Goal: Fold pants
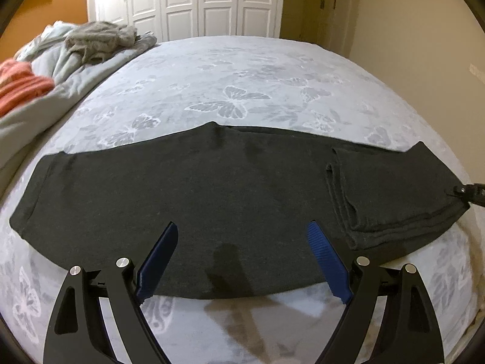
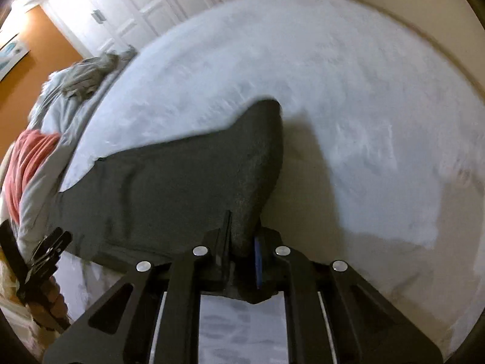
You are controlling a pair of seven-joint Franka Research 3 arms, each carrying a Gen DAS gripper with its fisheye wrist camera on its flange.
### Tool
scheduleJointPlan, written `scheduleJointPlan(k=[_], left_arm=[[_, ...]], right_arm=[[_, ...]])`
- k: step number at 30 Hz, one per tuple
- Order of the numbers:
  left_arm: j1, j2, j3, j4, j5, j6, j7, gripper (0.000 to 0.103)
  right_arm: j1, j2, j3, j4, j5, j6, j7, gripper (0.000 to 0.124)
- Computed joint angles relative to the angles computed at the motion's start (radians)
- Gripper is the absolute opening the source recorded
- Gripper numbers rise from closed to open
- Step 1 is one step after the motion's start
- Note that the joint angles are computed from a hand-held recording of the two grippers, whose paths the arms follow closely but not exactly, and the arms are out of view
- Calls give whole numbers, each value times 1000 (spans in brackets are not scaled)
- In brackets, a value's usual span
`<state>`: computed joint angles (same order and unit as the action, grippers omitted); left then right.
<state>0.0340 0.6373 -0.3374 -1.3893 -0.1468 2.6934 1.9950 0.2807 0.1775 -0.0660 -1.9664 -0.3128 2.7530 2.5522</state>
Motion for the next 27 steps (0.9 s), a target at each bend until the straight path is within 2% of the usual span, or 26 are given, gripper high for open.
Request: scheduleJointPlan(k=[1, 2, 3, 4, 5, 6, 8, 9, 10, 12, 13, 15, 16, 17, 18, 21, 23, 24, 25, 27], left_arm=[[5, 2, -3, 5, -7, -7, -3, 85], [9, 7, -2, 19, -15, -20, -14, 85], [9, 10, 0, 26, -18, -24, -20, 85], [8, 12, 5, 30, -19, -24, -29, 85], [5, 12, 10, 32, -16, -20, -37, 85], [5, 11, 12, 31, -15, -14, -40, 85], [9, 7, 8, 25, -15, -9, -38, 85], [12, 3, 5, 18, -16, -3, -34, 85], [13, -2, 4, 8, -14, 5, -29, 85], [12, -8, 7, -5, -5, 18, -24, 85], [13, -12, 8, -13, 0, 28, -19, 85], [14, -24, 11, -40, 14, 63, -10, 85], [16, -24, 11, -43, 19, 70, -8, 85], [23, -30, 7, -55, 21, 82, 1, 85], [30, -32, 2, -60, 21, 85, 6, 85], [52, -39, -11, -76, 14, 91, 28, 85], [57, -40, -8, -77, 13, 87, 27, 85], [59, -39, -8, -75, 12, 81, 27, 85], [63, -39, -9, -75, 8, 77, 29, 85], [70, -46, -9, -85, 4, 84, 35, 85]], right_arm=[[28, 9, -14, 48, -80, -88, 20, 15], [61, 29, -21, 121, -177, -227, 43, 26], [121, 49, -48, 173, -323, -325, 117, 49], [145, 58, -48, 200, -410, -368, 172, 62], [139, 68, -12, 224, -499, -354, 215, 69], [147, 79, -11, 238, -518, -320, 201, 67], [158, 150, 21, 336, -528, -288, 107, 71], [159, 185, 31, 376, -494, -276, 50, 78], [154, 238, 51, 436, -426, -275, -36, 80], [152, 352, 84, 569, -312, -317, -176, 80], [153, 420, 103, 655, -277, -370, -237, 80], [201, 510, 55, 758, -225, -439, -310, 75], [196, 517, 59, 757, -215, -425, -314, 69], [156, 504, 93, 721, -167, -358, -317, 51], [138, 474, 103, 673, -115, -319, -314, 43], [87, 427, 128, 602, 31, -236, -339, 38], [91, 438, 110, 612, 89, -217, -317, 36], [99, 439, 95, 610, 102, -214, -312, 19], [116, 440, 68, 609, 102, -227, -296, 9], [133, 448, 39, 617, 125, -229, -299, 7]])
